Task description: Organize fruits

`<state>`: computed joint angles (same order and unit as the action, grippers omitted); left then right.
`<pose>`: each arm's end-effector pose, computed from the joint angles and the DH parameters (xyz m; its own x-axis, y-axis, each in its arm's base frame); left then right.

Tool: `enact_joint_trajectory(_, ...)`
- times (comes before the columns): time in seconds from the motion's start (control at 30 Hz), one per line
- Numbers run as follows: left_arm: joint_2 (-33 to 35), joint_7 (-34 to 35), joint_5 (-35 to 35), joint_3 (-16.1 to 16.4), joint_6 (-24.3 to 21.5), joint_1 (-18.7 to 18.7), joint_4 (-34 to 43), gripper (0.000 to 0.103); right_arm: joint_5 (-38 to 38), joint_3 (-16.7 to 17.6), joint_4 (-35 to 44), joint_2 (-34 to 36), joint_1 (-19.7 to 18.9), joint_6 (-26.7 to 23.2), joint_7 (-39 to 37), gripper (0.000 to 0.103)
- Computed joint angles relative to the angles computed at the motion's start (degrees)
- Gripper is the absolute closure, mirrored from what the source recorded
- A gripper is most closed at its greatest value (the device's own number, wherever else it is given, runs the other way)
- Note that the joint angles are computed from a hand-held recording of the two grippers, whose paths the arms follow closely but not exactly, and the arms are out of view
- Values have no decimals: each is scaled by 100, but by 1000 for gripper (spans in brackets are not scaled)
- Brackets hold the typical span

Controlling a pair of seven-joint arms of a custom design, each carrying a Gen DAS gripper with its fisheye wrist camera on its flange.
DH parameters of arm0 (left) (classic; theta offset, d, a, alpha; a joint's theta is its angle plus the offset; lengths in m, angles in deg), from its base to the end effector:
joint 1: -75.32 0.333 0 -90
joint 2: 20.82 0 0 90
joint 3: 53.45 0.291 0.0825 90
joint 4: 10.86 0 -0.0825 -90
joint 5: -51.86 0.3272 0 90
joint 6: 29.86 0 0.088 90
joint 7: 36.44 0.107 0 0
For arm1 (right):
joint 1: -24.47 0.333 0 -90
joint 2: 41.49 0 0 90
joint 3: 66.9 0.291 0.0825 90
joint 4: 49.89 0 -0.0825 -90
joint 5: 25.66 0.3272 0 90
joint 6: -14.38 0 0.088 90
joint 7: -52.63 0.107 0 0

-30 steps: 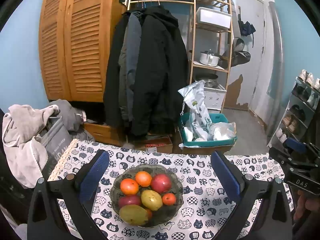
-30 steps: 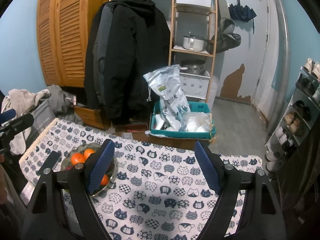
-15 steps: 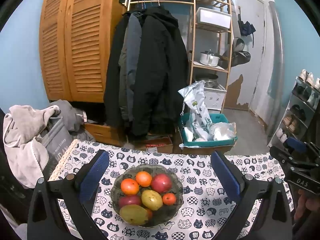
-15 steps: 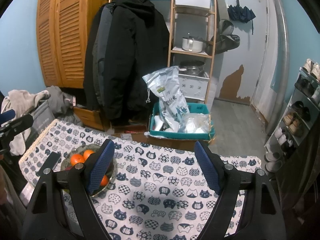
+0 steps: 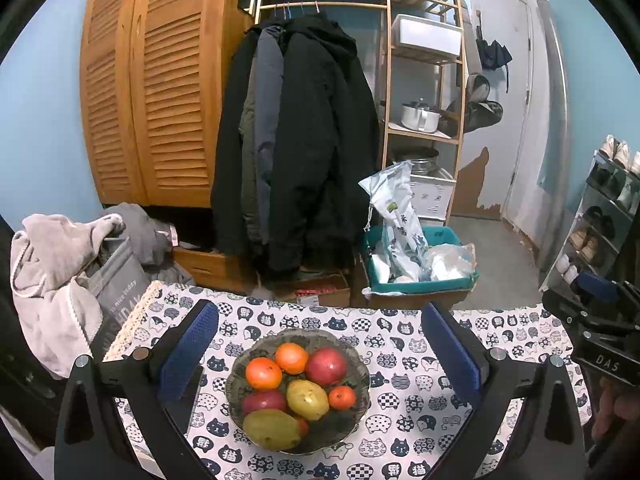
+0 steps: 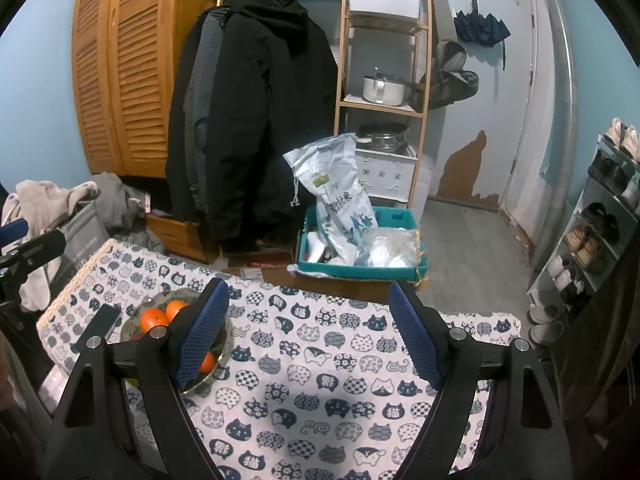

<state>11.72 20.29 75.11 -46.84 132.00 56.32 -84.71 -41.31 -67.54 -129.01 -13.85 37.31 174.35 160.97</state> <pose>0.6730 -0.1936 0.5292 -0.0270 -0.9990 0.0348 -0.5323 -0.0151 -0.8464 0.6646 0.1584 0.5419 0.1023 -0.9947 0.0088 -0.5824 -0.0671 -0.8101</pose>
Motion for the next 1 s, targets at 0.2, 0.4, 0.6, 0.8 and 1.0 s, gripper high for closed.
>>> enact_joint_trajectory(0.2,12,-33,48,0,-26,-24,48,1,-6,-7,-3,-1,5,-1,7,22)
enact_joint_trajectory(0.4,20,-182,180,97,-11,-98,77,1,-10,-6,-12,-6,6,4,7,22)
enact_joint_trajectory(0.6,27,-325,277,132,-12,-128,103,1,-6,-5,-14,-8,-7,15,1,22)
enact_joint_trajectory(0.8,19,-393,340,133,12,-124,100,1,25,6,15,9,-40,15,-53,22)
enact_joint_trajectory(1.0,16,-380,343,97,17,-95,94,1,20,-8,10,8,-27,15,-49,22)
